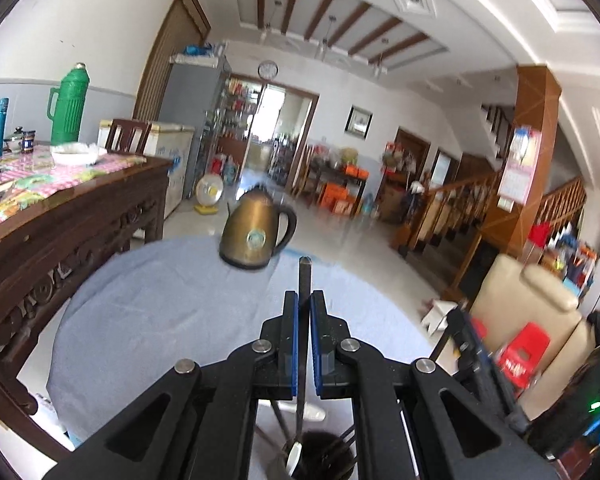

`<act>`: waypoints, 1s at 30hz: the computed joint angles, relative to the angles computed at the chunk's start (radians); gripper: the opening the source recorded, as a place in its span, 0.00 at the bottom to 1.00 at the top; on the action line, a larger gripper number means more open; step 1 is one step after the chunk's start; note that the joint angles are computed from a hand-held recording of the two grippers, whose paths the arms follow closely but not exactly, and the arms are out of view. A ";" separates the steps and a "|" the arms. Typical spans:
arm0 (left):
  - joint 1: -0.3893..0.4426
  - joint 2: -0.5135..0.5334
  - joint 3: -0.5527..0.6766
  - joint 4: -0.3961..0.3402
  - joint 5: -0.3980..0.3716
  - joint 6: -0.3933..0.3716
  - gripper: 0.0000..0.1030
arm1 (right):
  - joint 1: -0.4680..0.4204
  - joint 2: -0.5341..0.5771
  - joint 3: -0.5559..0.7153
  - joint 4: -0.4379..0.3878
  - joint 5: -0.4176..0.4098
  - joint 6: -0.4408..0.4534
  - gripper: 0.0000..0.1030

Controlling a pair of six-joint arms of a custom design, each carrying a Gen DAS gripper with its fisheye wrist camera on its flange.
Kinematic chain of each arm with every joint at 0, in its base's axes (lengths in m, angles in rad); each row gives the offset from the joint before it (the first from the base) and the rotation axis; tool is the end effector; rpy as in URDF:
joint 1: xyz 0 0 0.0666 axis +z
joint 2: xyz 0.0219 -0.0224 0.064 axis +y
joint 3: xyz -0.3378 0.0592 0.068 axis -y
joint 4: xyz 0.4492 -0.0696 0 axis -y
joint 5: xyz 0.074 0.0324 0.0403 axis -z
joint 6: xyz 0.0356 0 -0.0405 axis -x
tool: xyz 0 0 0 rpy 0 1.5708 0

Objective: Organize utensils
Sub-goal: 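Open both grippers to drop the chopsticks into the cup, then move the right gripper to the last white spoon on the cloth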

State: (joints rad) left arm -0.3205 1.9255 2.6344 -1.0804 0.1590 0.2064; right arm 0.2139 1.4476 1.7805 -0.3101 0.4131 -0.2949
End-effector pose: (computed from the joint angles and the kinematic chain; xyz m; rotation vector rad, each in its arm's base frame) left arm 0.6108 -0.2091 0.6764 0.2192 1.9585 -0.5017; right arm 0.5689 0.1085 0.6232 0.3861 1.5017 0.0829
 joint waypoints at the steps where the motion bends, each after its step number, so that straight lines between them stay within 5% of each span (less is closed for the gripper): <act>1: -0.001 0.002 0.000 -0.012 0.003 -0.003 0.06 | 0.000 -0.006 -0.010 0.000 -0.001 0.001 0.07; 8: -0.004 0.046 0.067 -0.113 0.009 -0.037 0.06 | -0.009 -0.027 -0.039 -0.042 -0.031 -0.030 0.08; 16: 0.006 0.063 0.103 -0.137 0.004 -0.032 0.08 | -0.027 -0.049 -0.058 -0.081 -0.087 -0.079 0.09; 21: -0.003 0.061 0.103 -0.136 -0.082 -0.067 0.32 | -0.038 -0.066 -0.074 -0.078 -0.095 -0.111 0.43; 26: -0.015 0.058 0.105 -0.141 -0.176 -0.120 0.50 | -0.038 -0.070 -0.064 -0.083 -0.092 -0.099 0.44; 30: -0.017 0.037 0.073 -0.125 -0.221 -0.144 0.52 | -0.037 -0.082 -0.068 -0.084 -0.085 -0.094 0.47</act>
